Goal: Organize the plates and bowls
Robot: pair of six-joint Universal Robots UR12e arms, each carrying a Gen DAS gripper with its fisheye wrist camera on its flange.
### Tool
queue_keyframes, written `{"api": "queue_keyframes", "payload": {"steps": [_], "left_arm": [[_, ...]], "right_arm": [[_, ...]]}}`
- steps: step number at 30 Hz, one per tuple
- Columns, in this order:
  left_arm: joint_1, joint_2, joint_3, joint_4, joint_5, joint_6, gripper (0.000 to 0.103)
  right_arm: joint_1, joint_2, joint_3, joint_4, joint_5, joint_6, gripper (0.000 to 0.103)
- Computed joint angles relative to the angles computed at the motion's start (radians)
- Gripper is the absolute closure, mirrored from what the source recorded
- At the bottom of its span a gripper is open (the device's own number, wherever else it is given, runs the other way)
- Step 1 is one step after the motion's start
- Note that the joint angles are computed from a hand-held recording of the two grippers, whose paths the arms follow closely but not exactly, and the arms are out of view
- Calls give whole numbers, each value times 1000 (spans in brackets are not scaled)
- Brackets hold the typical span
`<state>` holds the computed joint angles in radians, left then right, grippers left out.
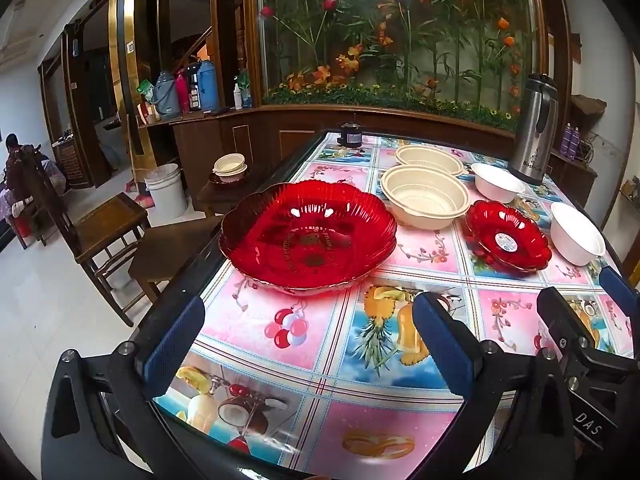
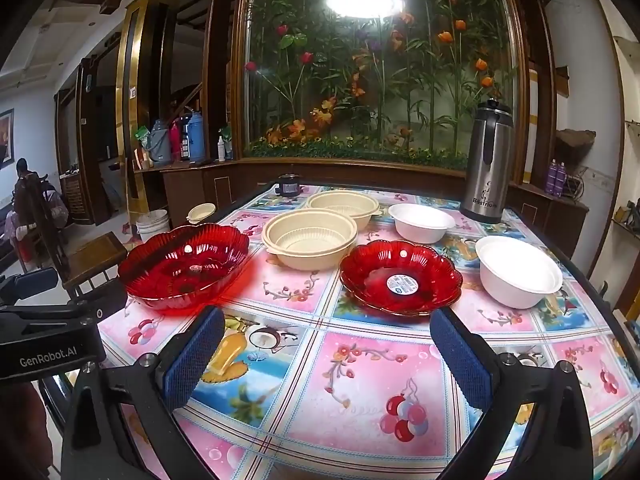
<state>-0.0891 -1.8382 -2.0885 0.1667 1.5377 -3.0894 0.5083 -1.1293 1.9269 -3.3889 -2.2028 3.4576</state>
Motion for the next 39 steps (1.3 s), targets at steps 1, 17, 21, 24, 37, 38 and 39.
{"api": "queue_keyframes", "payload": {"steps": [1,17,21,24,37,38,39], "left_arm": [[0,1,-1,0,-1,-1,0],[0,-7,0,1,0,-3,0],[0,-6,0,1,1,-4,0],[1,-8,0,1,2,-5,0],[24,-34,36,-33,14,-16,0],[27,-39,43,-37,22,-21,0],[30,-44,51,-39,30,-25,0]], "right_arm": [[-1,0,0,0,2,0,0],[1,15,-10,-7,3,-7,0],[-3,9,-5,-6,7,-5,0],[-4,11,-4,-12,8,-9,0],[-15,21,-60,77,53,12,0],[-17,24,-69,91,58,14,0],[-19,27,-79,107,62,15,0]]}}
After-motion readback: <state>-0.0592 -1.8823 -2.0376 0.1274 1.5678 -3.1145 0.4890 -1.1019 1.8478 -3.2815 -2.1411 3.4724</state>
